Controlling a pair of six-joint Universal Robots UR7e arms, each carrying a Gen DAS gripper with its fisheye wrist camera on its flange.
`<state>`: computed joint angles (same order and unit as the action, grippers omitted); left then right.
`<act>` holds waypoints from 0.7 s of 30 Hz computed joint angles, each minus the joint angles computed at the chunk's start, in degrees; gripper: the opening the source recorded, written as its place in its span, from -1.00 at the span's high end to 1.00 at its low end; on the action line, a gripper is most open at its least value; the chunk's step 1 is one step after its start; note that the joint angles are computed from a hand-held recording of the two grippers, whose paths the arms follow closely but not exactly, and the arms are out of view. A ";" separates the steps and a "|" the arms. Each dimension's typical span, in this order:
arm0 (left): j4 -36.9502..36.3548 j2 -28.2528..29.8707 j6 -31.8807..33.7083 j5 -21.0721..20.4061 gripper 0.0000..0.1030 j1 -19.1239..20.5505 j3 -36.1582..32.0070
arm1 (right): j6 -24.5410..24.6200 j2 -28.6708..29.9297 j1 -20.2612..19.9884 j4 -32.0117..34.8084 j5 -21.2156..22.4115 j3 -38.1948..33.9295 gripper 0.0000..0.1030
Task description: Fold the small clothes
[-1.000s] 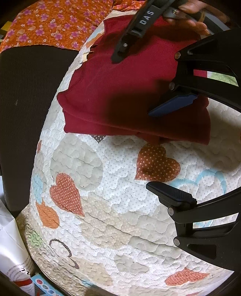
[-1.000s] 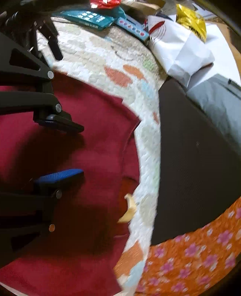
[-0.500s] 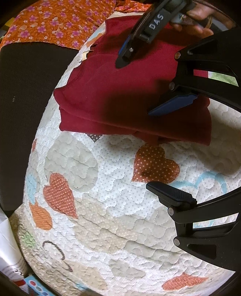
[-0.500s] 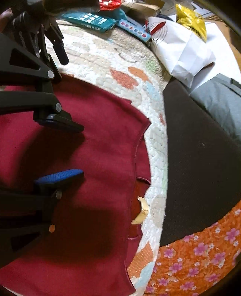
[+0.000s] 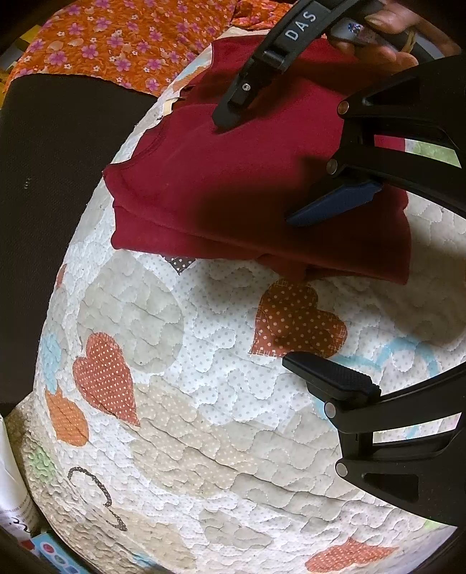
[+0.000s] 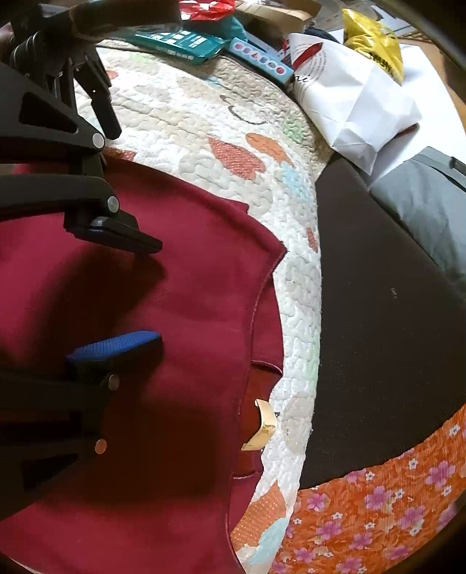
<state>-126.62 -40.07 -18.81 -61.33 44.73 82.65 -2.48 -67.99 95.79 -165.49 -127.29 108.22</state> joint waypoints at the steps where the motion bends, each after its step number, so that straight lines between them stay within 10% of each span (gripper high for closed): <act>1: -0.01 0.02 0.02 0.02 -0.41 -0.01 -0.02 | 0.09 -0.08 0.08 0.00 0.17 -0.05 0.16; 21: 1.31 1.05 -2.34 -2.69 -0.63 1.53 -1.66 | 0.37 3.78 -0.73 3.44 0.88 -4.85 0.12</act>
